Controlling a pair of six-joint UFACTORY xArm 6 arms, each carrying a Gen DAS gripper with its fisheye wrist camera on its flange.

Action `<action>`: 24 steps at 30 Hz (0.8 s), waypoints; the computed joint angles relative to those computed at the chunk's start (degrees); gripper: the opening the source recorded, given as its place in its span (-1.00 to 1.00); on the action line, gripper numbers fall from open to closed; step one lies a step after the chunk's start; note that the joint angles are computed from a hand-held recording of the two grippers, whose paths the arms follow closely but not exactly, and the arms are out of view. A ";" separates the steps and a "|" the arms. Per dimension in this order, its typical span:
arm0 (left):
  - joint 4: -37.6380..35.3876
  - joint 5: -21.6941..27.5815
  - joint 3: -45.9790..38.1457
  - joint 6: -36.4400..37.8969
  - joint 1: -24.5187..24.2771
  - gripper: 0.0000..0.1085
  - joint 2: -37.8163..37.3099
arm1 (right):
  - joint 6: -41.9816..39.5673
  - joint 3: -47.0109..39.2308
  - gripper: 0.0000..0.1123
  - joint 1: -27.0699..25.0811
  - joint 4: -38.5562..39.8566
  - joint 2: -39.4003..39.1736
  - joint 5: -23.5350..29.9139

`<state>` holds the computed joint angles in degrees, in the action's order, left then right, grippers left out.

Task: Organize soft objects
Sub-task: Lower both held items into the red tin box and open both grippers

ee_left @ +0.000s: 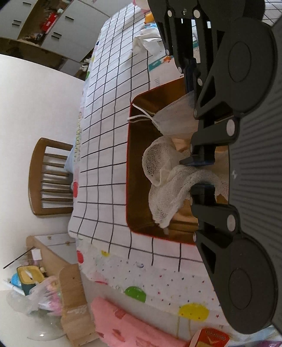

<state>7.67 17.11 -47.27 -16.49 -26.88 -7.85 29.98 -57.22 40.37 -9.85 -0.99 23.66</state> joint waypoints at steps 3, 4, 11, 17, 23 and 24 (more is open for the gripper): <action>-0.57 0.65 -0.46 0.42 -0.30 -0.73 0.71 | -1.22 0.37 -0.73 0.07 0.84 -0.13 -0.04; -0.71 0.74 -0.51 0.58 -0.35 -0.72 0.84 | -1.56 0.20 -0.72 0.02 0.83 0.09 0.06; 0.53 1.33 -1.13 -0.69 -0.40 -0.58 1.67 | -1.04 -0.66 -0.59 0.57 -0.80 0.39 1.49; 0.94 0.86 -0.90 -1.65 -0.18 -0.15 1.47 | -1.06 -0.79 -0.37 1.01 -2.11 -0.16 2.22; 1.09 0.31 -0.20 -1.96 -0.22 0.06 0.22 | -0.79 0.06 -0.24 1.12 -3.67 -1.71 2.29; 1.19 0.19 0.09 -1.98 -0.24 0.06 -0.19 | -0.86 0.40 -0.22 1.11 -3.43 -2.21 2.15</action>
<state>8.87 17.31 -47.18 -18.47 -27.12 -8.04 29.12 -56.82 41.49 -13.29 -3.20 25.81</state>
